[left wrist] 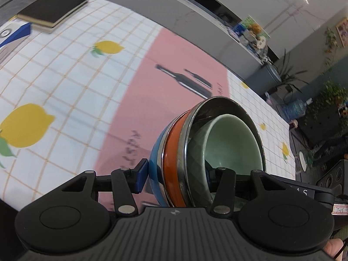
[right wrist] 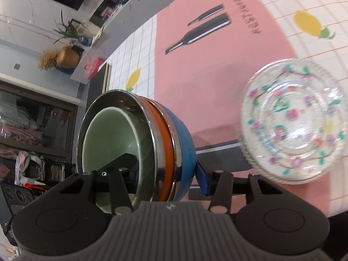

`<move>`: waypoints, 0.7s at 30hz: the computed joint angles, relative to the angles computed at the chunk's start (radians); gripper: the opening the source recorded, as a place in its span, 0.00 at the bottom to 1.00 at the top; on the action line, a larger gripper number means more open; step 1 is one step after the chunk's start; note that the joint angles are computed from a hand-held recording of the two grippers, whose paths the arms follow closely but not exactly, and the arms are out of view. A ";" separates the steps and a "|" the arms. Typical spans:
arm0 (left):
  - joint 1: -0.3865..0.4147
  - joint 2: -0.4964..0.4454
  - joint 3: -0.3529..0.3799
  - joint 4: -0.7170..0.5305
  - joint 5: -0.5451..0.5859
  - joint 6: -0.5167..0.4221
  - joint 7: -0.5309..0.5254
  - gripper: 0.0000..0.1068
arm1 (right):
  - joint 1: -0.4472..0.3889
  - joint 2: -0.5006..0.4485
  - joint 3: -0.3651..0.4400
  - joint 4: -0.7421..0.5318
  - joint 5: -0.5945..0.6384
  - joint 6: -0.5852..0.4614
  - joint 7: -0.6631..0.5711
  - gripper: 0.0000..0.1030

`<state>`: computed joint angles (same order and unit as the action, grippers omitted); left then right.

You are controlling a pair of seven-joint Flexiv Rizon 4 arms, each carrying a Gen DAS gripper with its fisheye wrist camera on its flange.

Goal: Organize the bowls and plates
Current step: 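Lift the bowl stack with the left tool and carry it over the pink-dotted glass plate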

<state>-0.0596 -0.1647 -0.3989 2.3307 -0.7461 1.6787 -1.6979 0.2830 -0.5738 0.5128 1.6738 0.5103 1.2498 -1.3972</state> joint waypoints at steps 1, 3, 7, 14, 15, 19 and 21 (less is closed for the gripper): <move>-0.034 -0.010 0.044 -0.021 0.038 -0.015 -0.022 0.52 | -0.011 0.006 0.002 0.004 0.007 0.000 -0.004 0.47; -0.087 -0.029 0.107 -0.064 0.101 -0.044 -0.061 0.52 | -0.030 0.020 0.003 0.013 0.019 0.001 -0.013 0.47; -0.134 -0.064 0.152 -0.131 0.171 -0.084 -0.102 0.52 | -0.065 0.049 -0.003 0.033 0.047 -0.003 -0.033 0.47; -0.168 -0.140 0.162 -0.228 0.246 -0.132 -0.147 0.52 | -0.114 0.075 -0.022 0.064 0.105 -0.008 -0.080 0.47; -0.168 -0.150 0.157 -0.238 0.249 -0.137 -0.148 0.52 | -0.118 0.077 -0.028 0.068 0.109 -0.011 -0.084 0.47; -0.167 -0.192 0.139 -0.276 0.255 -0.164 -0.149 0.52 | -0.130 0.075 -0.048 0.077 0.121 -0.024 -0.094 0.47; -0.163 -0.211 0.130 -0.294 0.253 -0.179 -0.148 0.52 | -0.131 0.069 -0.058 0.078 0.121 -0.026 -0.098 0.47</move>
